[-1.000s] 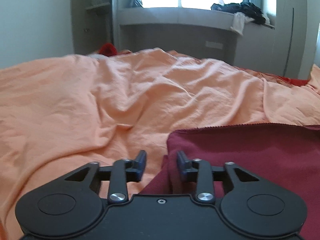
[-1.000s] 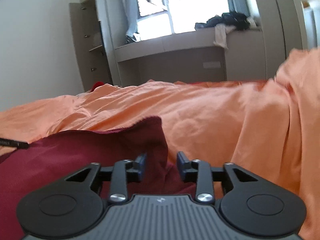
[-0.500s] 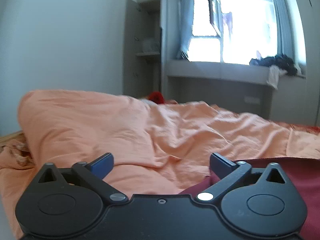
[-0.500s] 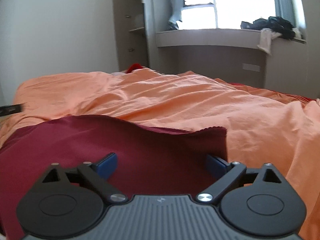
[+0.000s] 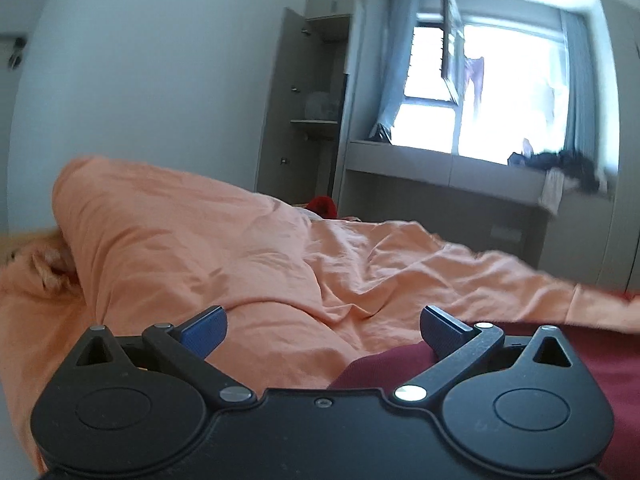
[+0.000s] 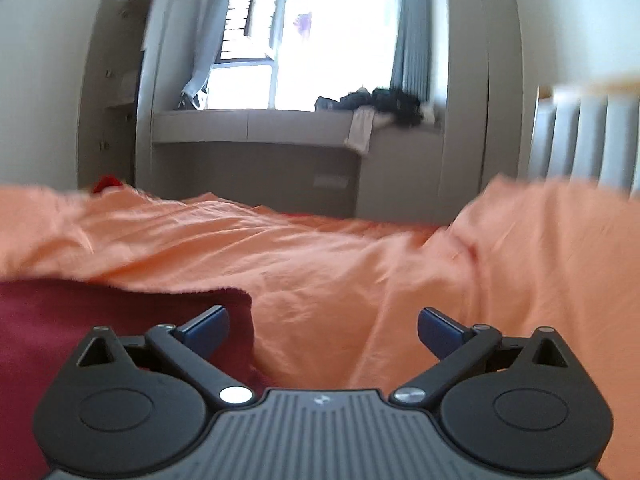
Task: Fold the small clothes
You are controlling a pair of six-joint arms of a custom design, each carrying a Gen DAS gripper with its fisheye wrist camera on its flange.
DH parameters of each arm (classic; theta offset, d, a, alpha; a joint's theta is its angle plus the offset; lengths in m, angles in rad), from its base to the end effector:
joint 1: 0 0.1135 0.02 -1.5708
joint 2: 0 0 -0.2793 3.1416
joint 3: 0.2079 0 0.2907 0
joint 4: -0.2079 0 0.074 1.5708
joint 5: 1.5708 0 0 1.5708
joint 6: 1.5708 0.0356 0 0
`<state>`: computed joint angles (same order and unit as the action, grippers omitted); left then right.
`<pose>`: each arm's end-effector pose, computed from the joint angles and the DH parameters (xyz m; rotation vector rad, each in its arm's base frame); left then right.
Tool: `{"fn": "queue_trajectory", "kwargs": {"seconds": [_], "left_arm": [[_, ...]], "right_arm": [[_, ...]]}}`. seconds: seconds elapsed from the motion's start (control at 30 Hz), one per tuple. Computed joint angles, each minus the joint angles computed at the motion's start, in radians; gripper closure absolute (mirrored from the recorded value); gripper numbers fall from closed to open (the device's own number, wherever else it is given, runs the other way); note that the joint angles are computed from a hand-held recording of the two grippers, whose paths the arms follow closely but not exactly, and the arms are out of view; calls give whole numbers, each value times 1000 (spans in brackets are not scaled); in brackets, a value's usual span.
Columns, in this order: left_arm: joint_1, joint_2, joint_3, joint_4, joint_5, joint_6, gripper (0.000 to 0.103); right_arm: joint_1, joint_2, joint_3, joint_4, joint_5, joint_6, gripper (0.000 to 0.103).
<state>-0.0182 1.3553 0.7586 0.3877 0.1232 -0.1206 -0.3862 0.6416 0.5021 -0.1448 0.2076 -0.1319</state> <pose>0.3361 -0.0105 0.2535 -0.0023 1.7830 -0.2096 0.1739 -0.0786 0.2700 0.3839 1.8457 -0.5502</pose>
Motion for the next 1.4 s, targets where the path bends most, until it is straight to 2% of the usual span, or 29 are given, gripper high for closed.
{"fn": "queue_trajectory", "kwargs": {"seconds": [0.07,0.13,0.2,0.33,0.43,0.53,0.63,0.77,0.87,0.97,1.03,1.17,1.3,1.4], "left_arm": [[24,-34,-34,10,50,-32,1],[34,-66,-77,38,76,-35,1],[38,-99,-128,68,91,-38,1],[67,-147,-234,148,176,-145,0],[86,-159,-275,162,267,-187,0],[79,-166,-301,152,276,-213,0],[89,-169,-326,150,331,-246,1],[98,-153,-372,243,405,-271,1],[95,-130,-369,250,443,-288,1],[105,-110,-340,219,497,-313,1],[105,-90,-337,243,530,-322,0],[82,-62,-320,224,534,-293,0],[50,-30,-300,231,522,-285,0],[30,0,-266,220,503,-301,0]], "right_arm": [[111,-93,-55,16,156,-78,0],[225,-194,-105,16,267,-98,0],[312,-291,-144,11,312,-79,0],[509,-376,-177,17,383,3,0],[640,-344,-175,39,430,17,0],[724,-276,-161,47,440,56,0],[776,-221,-148,54,449,110,0],[851,-145,-130,84,543,151,0],[892,-108,-136,117,575,153,0],[906,-70,-124,71,559,178,0],[890,-47,-124,44,523,215,0],[867,-67,-145,21,480,308,0],[940,-61,-168,46,588,314,0],[959,-69,-177,45,623,340,0]]}}
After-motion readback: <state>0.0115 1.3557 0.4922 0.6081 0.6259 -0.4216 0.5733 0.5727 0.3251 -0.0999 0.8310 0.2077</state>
